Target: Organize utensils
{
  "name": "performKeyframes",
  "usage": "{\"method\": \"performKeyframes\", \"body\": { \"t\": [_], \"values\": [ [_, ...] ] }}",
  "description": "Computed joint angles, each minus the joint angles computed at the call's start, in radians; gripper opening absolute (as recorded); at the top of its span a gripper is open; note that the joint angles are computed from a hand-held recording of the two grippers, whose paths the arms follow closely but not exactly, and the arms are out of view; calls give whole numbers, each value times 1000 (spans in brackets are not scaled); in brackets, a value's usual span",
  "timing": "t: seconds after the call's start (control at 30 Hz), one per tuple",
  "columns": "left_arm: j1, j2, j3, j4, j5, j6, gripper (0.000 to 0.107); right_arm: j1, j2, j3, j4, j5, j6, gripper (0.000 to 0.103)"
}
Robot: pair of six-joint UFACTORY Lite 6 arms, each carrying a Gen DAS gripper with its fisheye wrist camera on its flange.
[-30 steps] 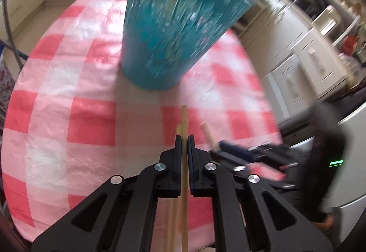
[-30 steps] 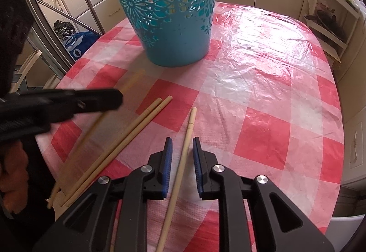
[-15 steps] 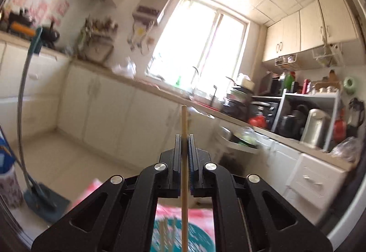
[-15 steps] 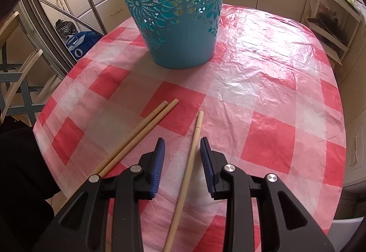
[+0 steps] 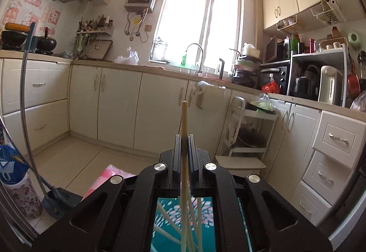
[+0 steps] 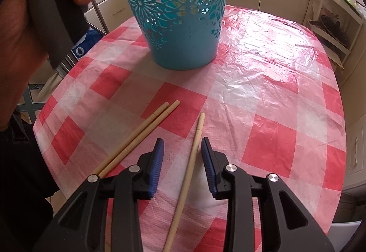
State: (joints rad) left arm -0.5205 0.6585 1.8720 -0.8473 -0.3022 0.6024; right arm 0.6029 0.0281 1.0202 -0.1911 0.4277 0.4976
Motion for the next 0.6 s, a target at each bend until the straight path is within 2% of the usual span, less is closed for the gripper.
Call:
{"method": "performKeyframes", "body": {
  "t": [0.2,0.37,0.47,0.57,0.6],
  "values": [
    [35,-102,-196,208,4,-236,8,4,6,5,-10,3,7,34],
    [58,-312,-484,346,-41,-416,43,-29,-14,-12,91,-2,-94,34],
    [87,-423,-626,442,-49,-538,51,-49,-29,-28,149,-8,-152,34],
    [128,-492,-717,510,-44,-639,58,-27,-27,-21,68,11,-80,31],
    [147,-503,-734,541,-35,-685,59,-13,-23,-16,13,22,-28,27]
  ]
}}
